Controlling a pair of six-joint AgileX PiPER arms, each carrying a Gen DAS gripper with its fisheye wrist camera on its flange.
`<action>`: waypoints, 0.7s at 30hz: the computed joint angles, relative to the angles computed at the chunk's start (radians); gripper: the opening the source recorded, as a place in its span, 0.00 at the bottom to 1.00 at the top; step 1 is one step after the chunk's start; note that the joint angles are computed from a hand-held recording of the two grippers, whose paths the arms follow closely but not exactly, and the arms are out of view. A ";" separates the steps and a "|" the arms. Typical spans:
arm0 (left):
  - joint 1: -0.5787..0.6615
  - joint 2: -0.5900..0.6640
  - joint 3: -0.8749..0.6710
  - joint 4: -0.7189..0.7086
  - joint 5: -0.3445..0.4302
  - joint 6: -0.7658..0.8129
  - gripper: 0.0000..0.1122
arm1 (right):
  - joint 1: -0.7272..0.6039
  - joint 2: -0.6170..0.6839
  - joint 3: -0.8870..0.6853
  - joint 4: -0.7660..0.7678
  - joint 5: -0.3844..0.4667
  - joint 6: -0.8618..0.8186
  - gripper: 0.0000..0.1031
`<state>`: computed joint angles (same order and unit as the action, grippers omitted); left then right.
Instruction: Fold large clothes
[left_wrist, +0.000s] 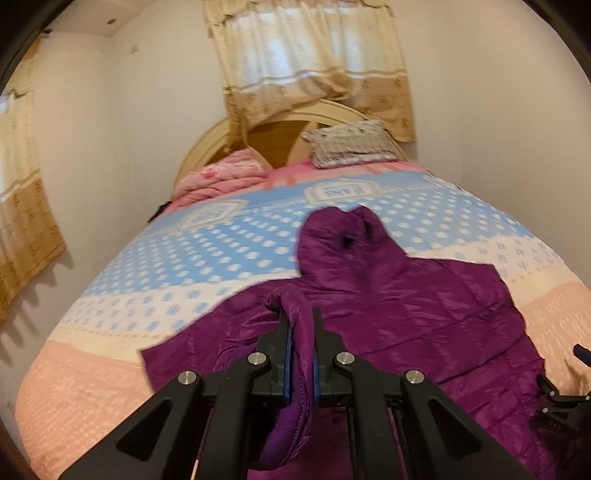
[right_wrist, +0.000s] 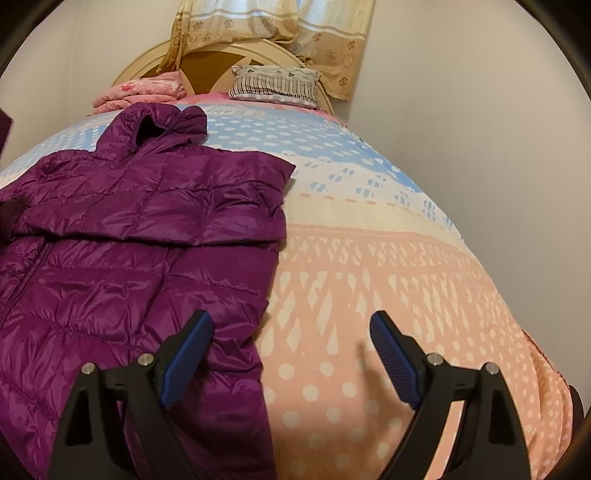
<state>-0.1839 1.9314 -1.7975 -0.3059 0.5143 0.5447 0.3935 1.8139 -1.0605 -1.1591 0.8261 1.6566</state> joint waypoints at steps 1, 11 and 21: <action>-0.022 0.004 0.010 0.021 -0.012 -0.017 0.06 | -0.005 -0.001 0.002 0.002 -0.007 0.001 0.87; -0.128 0.056 0.049 0.094 -0.072 -0.078 0.07 | 0.000 0.038 -0.032 0.028 0.022 -0.028 0.87; -0.190 -0.026 0.227 -0.171 -0.241 0.237 0.79 | -0.016 0.049 -0.041 0.056 0.007 -0.053 0.87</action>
